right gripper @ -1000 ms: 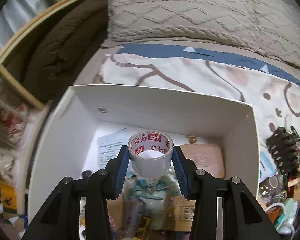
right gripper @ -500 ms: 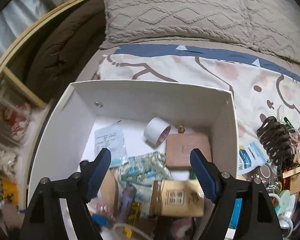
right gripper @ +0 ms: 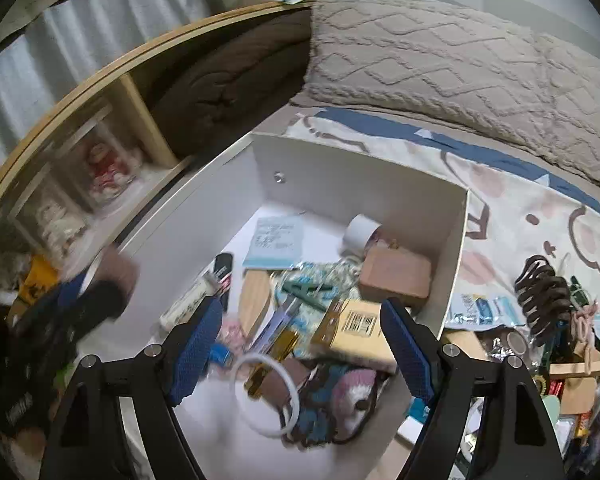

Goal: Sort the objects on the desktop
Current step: 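Open the left gripper to drop the brown tape roll into the shoebox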

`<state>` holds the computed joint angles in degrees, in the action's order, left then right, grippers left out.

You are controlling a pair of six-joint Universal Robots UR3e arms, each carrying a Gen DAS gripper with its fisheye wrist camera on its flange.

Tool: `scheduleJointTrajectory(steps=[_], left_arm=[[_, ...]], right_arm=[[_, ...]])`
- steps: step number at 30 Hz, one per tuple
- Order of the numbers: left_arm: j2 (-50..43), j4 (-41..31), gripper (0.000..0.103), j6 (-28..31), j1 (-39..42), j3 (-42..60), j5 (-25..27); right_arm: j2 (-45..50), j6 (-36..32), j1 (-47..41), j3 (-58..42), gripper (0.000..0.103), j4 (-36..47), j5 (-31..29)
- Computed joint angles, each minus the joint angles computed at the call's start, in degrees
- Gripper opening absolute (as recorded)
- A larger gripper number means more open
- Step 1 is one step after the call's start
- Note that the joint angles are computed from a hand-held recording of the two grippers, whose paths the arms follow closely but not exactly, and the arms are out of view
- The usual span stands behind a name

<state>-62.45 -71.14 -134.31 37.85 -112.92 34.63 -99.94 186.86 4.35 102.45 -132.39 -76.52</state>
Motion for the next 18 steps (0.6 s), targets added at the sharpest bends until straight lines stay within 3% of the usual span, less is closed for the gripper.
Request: scheduleJointTrajectory(steps=[3,8,13,18], left_arm=[[-5.47,9.35,0.043,-7.72,-6.78,3.05,6.8],[-14.08,14.51,0.043,-14.03,-16.9,11.3,18.54],[-24.55,13.93,0.043,-20.06,-25.43,23.99,28.68],[-34.89,4.89,0.043,-23.25,-30.33,39.68,32.49]], right_arm=[[-3.07,-1.89,-1.98,4.15,0.081,-1.36,2.77],[-7.13,-6.11,-3.89,8.57,0.081,-1.32,5.18],[-11.22,-9.52,-7.04,12.83,0.081,-1.75,10.16],[-15.53,-13.16,-9.95,16.88,0.081,-1.99,15.08]])
